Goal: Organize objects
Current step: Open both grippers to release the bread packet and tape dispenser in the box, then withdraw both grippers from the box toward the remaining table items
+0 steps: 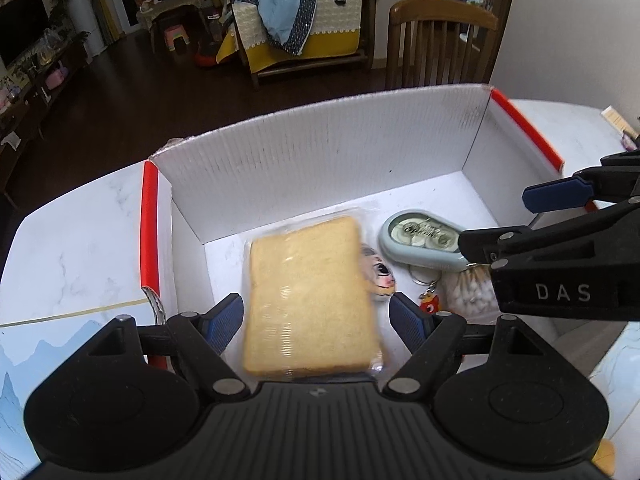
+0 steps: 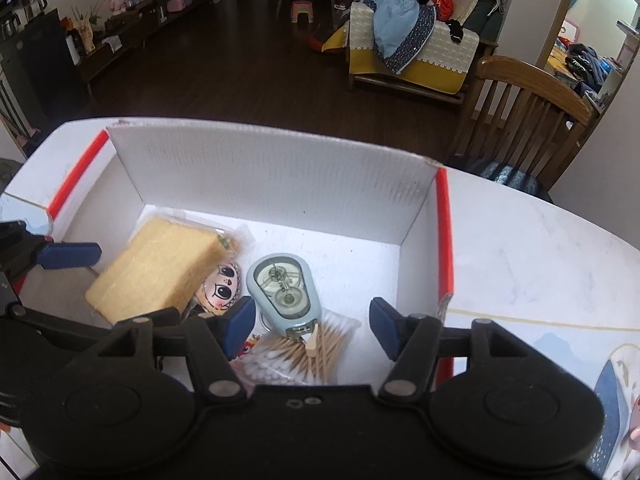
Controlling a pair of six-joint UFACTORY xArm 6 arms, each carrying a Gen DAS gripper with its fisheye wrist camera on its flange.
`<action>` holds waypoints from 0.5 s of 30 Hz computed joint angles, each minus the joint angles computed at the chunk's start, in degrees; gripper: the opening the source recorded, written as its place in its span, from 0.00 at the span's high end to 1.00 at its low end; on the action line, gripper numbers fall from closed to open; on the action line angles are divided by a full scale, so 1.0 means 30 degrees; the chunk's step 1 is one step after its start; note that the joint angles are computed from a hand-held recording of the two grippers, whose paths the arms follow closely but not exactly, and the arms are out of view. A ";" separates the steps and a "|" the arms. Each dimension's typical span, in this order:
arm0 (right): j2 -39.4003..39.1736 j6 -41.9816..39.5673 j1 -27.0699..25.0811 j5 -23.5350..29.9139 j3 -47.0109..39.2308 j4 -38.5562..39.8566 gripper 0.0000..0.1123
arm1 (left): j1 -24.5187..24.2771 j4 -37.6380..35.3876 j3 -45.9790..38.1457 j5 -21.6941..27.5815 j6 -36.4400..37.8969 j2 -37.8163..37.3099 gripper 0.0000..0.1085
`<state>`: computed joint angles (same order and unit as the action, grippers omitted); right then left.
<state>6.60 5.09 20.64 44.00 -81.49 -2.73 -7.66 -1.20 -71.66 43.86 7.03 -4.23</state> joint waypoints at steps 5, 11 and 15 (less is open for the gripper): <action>-0.0717 -0.0352 -0.0072 -0.0207 0.0419 0.0465 0.44 | -0.0092 -0.0522 0.0363 -0.0219 0.0299 -0.0651 0.27; -0.1883 -0.0987 -0.0239 -0.0509 0.1151 0.1292 0.44 | -0.0075 -0.1262 0.0757 -0.0396 0.0341 -0.1670 0.27; -0.2904 -0.1682 -0.0387 -0.0799 0.1807 0.1970 0.44 | -0.0111 -0.1535 0.1120 -0.0515 0.0430 -0.2431 0.27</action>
<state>-2.11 0.05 19.48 41.61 -76.07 3.18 -8.00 -5.80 -68.30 42.32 8.32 -11.52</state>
